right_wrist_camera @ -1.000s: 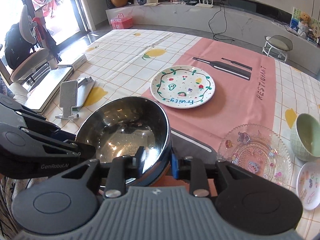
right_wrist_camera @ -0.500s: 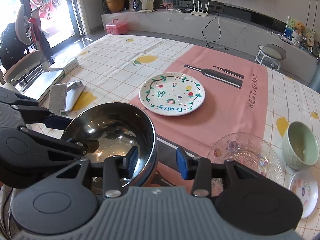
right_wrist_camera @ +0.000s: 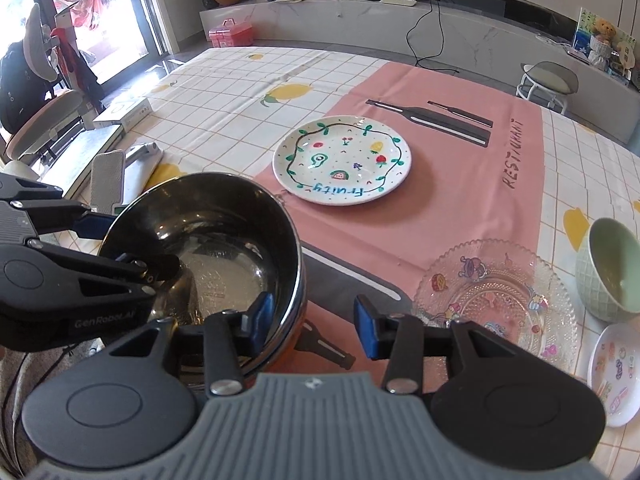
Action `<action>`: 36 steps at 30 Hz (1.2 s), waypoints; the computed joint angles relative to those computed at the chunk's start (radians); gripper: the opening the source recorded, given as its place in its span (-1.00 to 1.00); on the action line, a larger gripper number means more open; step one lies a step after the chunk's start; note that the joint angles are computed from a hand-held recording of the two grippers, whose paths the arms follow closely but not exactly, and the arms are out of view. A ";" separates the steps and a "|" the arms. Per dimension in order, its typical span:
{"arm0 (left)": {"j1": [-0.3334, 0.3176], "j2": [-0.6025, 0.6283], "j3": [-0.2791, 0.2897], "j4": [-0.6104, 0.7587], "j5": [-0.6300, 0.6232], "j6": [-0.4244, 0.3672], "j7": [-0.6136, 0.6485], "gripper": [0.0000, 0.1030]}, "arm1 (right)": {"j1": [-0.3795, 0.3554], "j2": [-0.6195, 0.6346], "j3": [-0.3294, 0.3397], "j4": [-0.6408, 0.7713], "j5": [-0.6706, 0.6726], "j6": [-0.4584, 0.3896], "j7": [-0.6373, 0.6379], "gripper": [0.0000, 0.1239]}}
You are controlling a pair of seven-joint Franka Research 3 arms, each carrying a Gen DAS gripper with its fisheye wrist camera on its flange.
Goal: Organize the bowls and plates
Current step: 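Lower the blue bowl into the orange bowl and open both tools, then move both tools toward the pale green bowl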
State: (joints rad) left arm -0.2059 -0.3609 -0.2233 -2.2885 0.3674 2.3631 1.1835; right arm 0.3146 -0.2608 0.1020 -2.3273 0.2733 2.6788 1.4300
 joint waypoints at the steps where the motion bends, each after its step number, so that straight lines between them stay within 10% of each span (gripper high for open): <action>1: 0.006 -0.004 -0.006 -0.007 0.021 0.009 -0.008 0.03 | 0.000 0.001 -0.001 0.000 0.002 0.000 0.001 -0.30; 15: -0.003 -0.035 0.029 -0.040 -0.051 0.104 0.007 0.04 | 0.014 -0.035 -0.038 0.004 0.157 -0.008 0.007 -0.04; 27: -0.077 -0.096 0.106 -0.045 -0.313 0.194 0.078 0.04 | -0.077 -0.230 -0.051 -0.124 0.113 0.121 0.246 0.07; 36: -0.091 -0.052 0.044 0.037 -0.319 0.182 0.063 0.04 | -0.215 -0.306 -0.068 -0.229 0.074 0.110 0.387 0.06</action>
